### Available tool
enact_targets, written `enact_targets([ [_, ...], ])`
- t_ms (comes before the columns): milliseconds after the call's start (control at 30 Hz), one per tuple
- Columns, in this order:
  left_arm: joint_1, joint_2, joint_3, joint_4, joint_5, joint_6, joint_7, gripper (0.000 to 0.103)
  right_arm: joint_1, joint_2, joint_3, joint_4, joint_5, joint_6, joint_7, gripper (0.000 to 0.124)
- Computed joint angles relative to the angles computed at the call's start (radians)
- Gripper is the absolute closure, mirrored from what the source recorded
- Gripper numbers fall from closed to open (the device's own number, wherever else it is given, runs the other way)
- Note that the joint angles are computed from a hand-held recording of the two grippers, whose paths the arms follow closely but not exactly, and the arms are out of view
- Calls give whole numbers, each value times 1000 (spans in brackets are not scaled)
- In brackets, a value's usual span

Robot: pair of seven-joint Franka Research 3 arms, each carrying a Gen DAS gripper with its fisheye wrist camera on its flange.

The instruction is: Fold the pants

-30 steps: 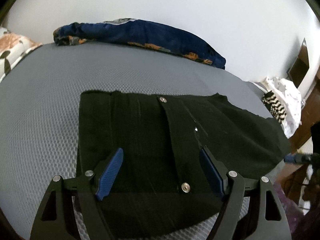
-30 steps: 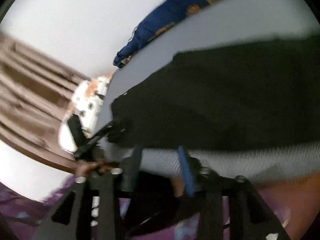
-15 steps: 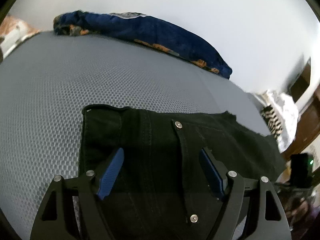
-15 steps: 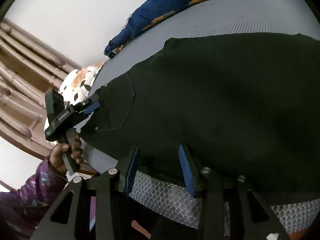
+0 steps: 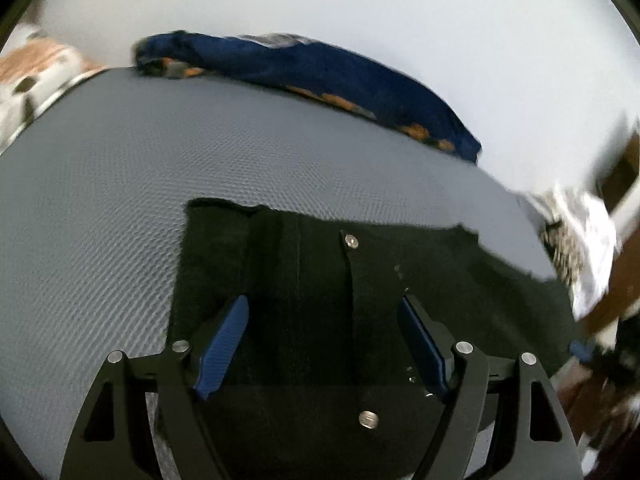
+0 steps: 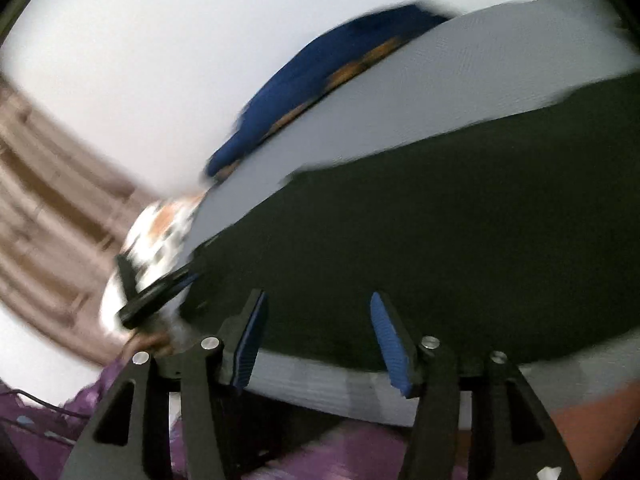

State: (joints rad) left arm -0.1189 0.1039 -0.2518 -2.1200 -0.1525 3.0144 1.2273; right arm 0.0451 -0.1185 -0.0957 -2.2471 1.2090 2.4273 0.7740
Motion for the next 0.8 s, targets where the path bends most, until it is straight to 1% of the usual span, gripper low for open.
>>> enact_targets([
  [33,-26,-22,31,-26,72,41,-90,26,-27,-24,-18,-30,-29,45,28,72],
  [67,-53,-36,70,-38,188,73,-204,25,-53,-42,-32,-54,-64,99,71,72],
  [100,-86,-40,122,-30,364,75,-357,24,-77,-54,-53,-69,-74,129,94,72],
  [133,-111,-37,161,-7,507,55,-471,20,-101,-64,-78,-79,-66,151,98,72],
  [167,-110,-22,166,26,580,28,-515,18,-131,-76,-90,-95,-97,218,122,72],
  [200,-83,-2,135,55,582,0,-504,18,-153,-84,-96,-106,-141,257,155,72],
  [233,-68,22,112,87,519,-40,-437,18,-171,-93,-114,-114,-154,267,163,72],
  [267,-43,43,81,111,450,-65,-370,18,-184,-103,-142,-123,-135,256,153,72],
  [300,-33,64,69,135,422,-83,-341,18,-199,-114,-158,-135,-133,254,159,72],
  [400,-67,126,108,204,499,-144,-404,18,-211,-123,-181,-145,-104,249,117,72],
  [433,-62,143,107,215,492,-148,-410,18,-206,-120,-188,-145,-68,249,80,72],
  [467,-66,150,108,218,497,-146,-422,18,-197,-116,-176,-144,-47,263,72,72],
  [533,-90,150,130,221,557,-153,-459,13,-197,-93,-174,-133,-33,265,33,72],
  [567,-98,156,131,235,580,-177,-458,12,-200,-74,-169,-119,-47,265,28,72],
  [633,-116,168,129,269,635,-253,-433,7,-201,-40,-153,-109,-54,282,21,72],
  [700,-126,173,134,275,679,-260,-450,4,-201,-14,-146,-99,-15,294,-8,72],
  [767,-132,172,142,265,716,-246,-482,3,-203,2,-145,-84,67,289,-68,72],
  [800,-132,169,144,260,729,-235,-497,3,-207,8,-139,-78,77,296,-78,73],
])
